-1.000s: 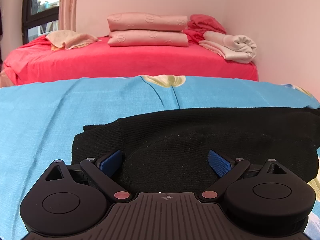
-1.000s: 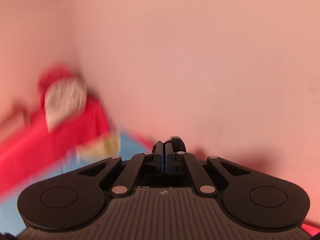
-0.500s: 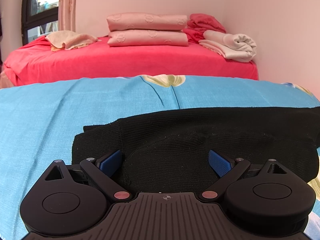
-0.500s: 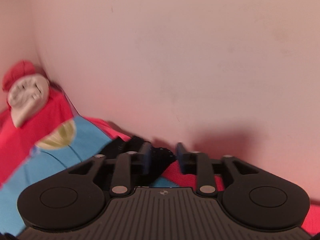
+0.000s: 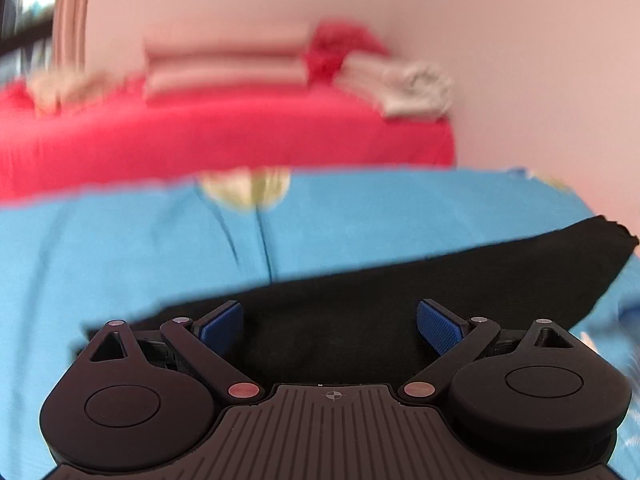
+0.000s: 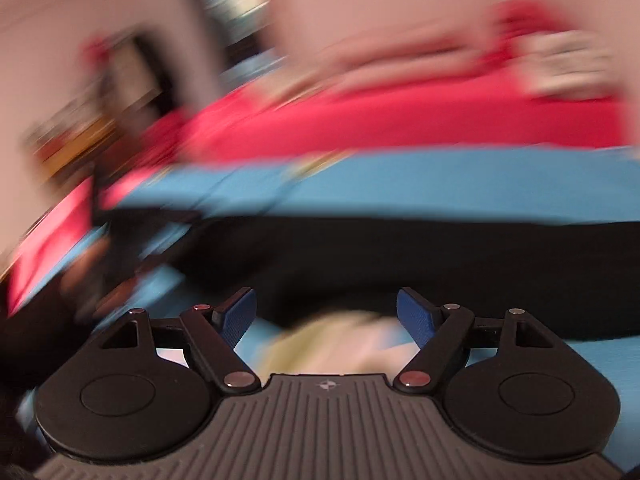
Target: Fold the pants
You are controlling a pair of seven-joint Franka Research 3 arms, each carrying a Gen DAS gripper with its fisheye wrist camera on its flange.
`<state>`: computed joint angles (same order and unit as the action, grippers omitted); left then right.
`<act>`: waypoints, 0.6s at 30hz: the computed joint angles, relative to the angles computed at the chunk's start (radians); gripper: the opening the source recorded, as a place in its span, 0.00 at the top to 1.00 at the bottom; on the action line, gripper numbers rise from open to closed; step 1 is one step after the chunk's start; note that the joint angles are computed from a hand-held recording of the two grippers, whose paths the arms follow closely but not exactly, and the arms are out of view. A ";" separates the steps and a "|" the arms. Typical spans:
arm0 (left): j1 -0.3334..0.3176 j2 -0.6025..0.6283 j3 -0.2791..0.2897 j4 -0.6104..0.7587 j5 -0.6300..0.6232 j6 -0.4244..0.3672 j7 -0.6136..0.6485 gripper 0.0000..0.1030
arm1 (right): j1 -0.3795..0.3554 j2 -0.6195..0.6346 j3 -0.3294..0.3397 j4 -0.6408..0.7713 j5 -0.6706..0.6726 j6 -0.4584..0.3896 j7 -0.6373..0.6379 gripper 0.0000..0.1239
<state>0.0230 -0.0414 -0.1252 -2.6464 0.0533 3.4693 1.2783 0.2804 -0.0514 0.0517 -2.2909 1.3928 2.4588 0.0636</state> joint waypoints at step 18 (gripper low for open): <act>-0.040 0.101 0.033 -0.019 -0.061 0.203 0.025 0.00 | -0.093 0.294 0.066 0.246 0.031 -0.411 0.037 0.36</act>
